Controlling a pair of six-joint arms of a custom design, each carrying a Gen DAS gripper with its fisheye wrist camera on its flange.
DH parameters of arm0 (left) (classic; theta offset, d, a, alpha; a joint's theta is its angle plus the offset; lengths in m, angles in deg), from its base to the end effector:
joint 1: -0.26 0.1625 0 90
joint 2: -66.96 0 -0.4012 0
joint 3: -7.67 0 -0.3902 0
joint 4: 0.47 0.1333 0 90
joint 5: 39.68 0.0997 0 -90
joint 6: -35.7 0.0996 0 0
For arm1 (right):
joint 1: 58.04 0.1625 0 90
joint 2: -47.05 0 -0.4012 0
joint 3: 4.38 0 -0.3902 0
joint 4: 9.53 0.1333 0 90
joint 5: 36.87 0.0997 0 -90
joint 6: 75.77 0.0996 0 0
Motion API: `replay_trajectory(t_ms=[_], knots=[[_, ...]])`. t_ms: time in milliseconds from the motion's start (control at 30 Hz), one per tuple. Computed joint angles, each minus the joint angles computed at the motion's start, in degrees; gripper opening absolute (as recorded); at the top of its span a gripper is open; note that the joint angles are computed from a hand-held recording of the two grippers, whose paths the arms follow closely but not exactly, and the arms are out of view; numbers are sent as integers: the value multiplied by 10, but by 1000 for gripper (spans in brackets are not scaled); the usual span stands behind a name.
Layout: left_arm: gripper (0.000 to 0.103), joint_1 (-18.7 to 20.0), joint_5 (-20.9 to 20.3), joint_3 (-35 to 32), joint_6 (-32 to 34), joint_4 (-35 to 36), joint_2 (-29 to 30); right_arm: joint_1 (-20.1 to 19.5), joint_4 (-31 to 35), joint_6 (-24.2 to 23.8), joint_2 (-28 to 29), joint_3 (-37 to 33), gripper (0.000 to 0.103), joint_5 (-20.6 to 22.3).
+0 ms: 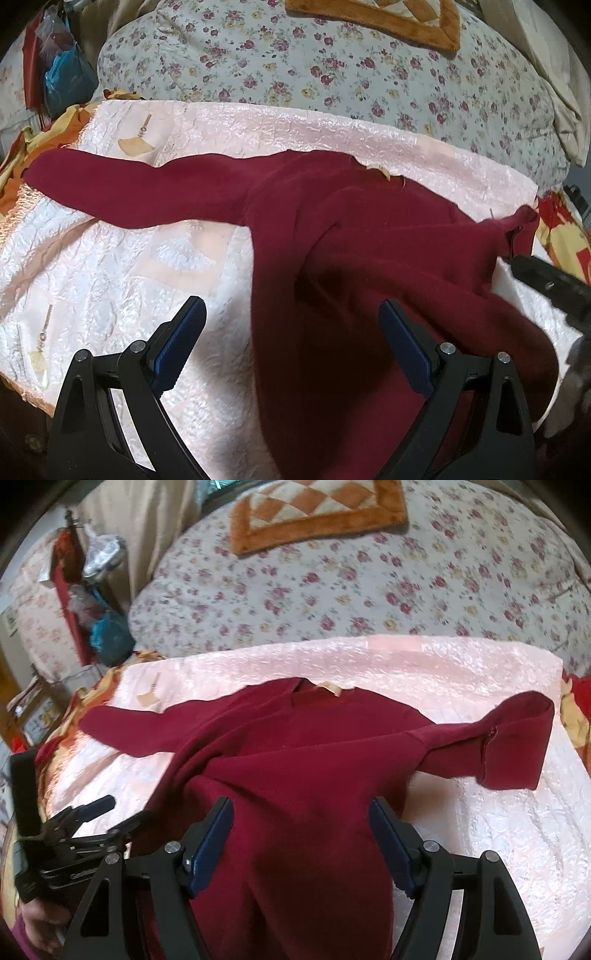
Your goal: Fold small clothes
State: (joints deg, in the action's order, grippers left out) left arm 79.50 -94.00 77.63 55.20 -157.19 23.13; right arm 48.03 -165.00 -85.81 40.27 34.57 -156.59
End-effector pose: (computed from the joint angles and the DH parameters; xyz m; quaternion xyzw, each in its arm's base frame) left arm 0.0446 -0.7903 0.2719 0.1305 0.8896 -0.3073 0.3117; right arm 0.3186 -0.8027 -0.0154 0.1376 -0.9187 0.2895 0.2308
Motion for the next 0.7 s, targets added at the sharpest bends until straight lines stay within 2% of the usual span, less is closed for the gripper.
replay_trajectory(t_ms=[200,700], knots=[[95,-3,-5,-20,-4,8,14,-1,21,-4,46,-72,73,-26],[95,-3,2,-38,-5,8,32,5,44,-15,91,-148,73,-53]])
